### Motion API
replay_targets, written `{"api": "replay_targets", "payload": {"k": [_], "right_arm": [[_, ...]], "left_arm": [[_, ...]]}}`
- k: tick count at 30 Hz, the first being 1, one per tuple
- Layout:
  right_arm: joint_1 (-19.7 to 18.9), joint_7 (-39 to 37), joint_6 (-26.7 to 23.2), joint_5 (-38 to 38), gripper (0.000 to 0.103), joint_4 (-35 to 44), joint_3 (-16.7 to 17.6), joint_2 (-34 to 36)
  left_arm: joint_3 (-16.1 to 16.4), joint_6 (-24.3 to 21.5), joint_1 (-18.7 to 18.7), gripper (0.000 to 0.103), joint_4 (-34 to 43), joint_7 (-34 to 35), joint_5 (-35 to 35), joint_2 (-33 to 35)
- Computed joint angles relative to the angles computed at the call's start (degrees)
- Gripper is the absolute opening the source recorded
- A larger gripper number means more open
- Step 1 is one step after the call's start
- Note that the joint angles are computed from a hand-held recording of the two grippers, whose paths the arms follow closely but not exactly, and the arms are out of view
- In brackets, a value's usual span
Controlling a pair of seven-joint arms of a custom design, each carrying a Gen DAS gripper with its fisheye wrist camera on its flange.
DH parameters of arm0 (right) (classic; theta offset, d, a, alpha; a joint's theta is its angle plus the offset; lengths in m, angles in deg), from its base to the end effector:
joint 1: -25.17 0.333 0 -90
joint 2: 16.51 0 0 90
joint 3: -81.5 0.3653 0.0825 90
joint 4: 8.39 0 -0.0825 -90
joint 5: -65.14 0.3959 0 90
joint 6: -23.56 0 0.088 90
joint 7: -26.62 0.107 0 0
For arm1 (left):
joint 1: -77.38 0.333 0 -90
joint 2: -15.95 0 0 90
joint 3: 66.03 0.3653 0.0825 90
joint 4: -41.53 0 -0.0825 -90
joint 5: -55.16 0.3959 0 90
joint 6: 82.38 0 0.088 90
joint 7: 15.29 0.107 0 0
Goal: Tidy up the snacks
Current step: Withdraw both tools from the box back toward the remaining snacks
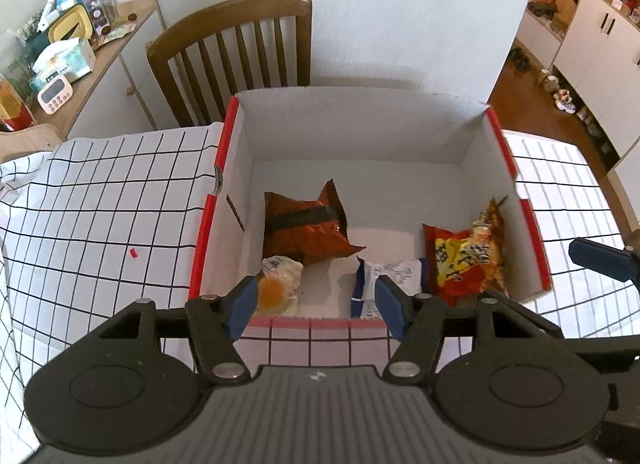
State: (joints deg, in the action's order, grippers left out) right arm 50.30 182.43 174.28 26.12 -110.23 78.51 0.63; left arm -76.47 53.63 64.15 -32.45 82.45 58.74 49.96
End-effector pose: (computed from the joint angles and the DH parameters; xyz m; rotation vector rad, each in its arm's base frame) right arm 0.6422 0.2822 0.4887 -1.5642 2.0066 -0.6746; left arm 0.7501 -0.2829 0.4980 -1.4023 2.4349 -0.6037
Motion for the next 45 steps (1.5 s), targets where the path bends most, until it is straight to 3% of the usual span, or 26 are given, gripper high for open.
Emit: {"api": "replay_targets", "payload": {"k": [7,22,26,28,31,33,37,45], "right_arm": [[0.9,4.8,-0.2,-4.2,0.090,-3.4,0.5,-4.1],[0.6,14.6,-0.9,-13.6,0.094,-8.7,5.9,-11.3],[0.5,16.9,-0.4,-14.5,0.095,-10.4,7.2,-12.9],[0.5,18.0,-0.3,-14.9,0.095,-11.2,7.9,-13.6],[0.6,19.0,-0.8,-15.6,0.095,-12.1,8.9,-14.7],[0.7,19.6,-1.1,-16.1,0.102,-12.7,9.6,-15.3],[1.0,22.4,-0.9,-17.6,0.103,-13.8,10.7,-15.8],[2.0,26.2,0.1,-16.1,0.103,-16.1,11.5,-14.9]], "left_arm": [[-1.4,4.3,1.8,0.064,-8.6,2.3,-2.3,-6.5],[-3.3,12.2,6.7,0.064,-25.6,12.7,-13.2,-20.5],[-3.2,14.0,7.5,0.064,-29.8,16.6,-16.9,-23.9],[-2.9,14.6,7.9,0.070,-31.8,18.5,-19.1,-25.6],[-2.5,15.1,8.5,0.071,-34.7,22.1,-23.3,-27.9],[-2.0,14.9,8.7,0.075,-36.4,24.6,-26.0,-29.3],[-0.8,15.0,8.6,0.081,-39.4,28.7,-30.1,-31.2],[0.8,15.8,8.2,0.084,-45.1,30.9,-31.2,-32.3]]}}
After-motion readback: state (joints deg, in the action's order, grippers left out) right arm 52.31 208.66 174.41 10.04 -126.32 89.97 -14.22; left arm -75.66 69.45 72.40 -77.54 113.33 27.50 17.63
